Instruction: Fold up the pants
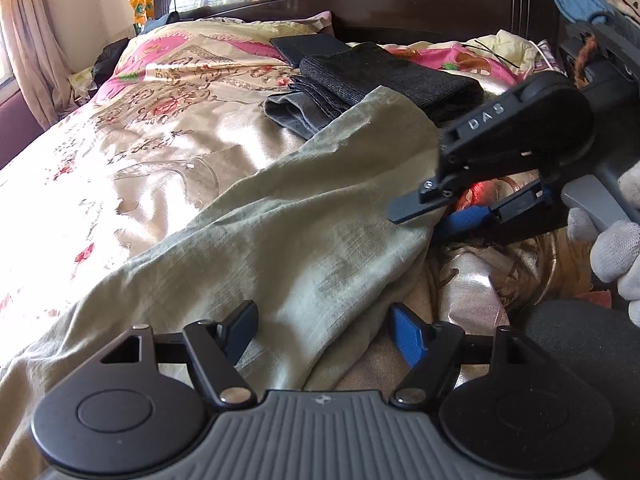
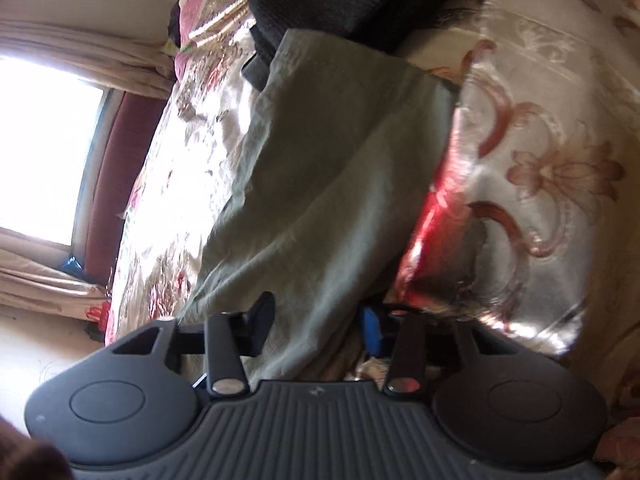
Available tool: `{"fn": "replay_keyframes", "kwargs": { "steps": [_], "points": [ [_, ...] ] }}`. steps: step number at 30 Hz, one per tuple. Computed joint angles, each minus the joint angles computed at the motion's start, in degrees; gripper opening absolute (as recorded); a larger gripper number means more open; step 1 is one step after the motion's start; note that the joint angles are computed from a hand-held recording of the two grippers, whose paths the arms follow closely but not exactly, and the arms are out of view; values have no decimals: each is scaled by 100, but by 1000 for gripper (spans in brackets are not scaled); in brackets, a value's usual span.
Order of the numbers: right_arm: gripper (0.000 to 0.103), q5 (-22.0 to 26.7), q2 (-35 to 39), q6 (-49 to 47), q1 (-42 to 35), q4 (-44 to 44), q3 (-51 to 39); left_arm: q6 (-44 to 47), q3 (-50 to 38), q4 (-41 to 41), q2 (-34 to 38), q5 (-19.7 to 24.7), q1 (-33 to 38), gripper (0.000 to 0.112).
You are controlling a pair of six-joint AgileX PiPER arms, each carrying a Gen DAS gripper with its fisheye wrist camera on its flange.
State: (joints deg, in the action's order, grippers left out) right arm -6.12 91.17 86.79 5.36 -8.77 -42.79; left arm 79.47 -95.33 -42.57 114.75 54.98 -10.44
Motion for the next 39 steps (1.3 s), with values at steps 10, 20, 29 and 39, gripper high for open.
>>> {"fn": "replay_keyframes", "kwargs": {
  "steps": [10,20,29,39],
  "points": [
    [3,-3509,448,-1253,82,2210,1390,-83,2,238,-30,-129,-139,85],
    [8,-4656,891,-1165,264,2661,1567,-125,15,413,-68,-253,-263,86],
    [7,-4830,499,-1172,91,2642,1687,-96,69,404,-107,-270,-287,86],
    [11,-4307,349,-1417,17,2643,1761,-62,65,253,-70,-175,-230,86]
  ]
}}
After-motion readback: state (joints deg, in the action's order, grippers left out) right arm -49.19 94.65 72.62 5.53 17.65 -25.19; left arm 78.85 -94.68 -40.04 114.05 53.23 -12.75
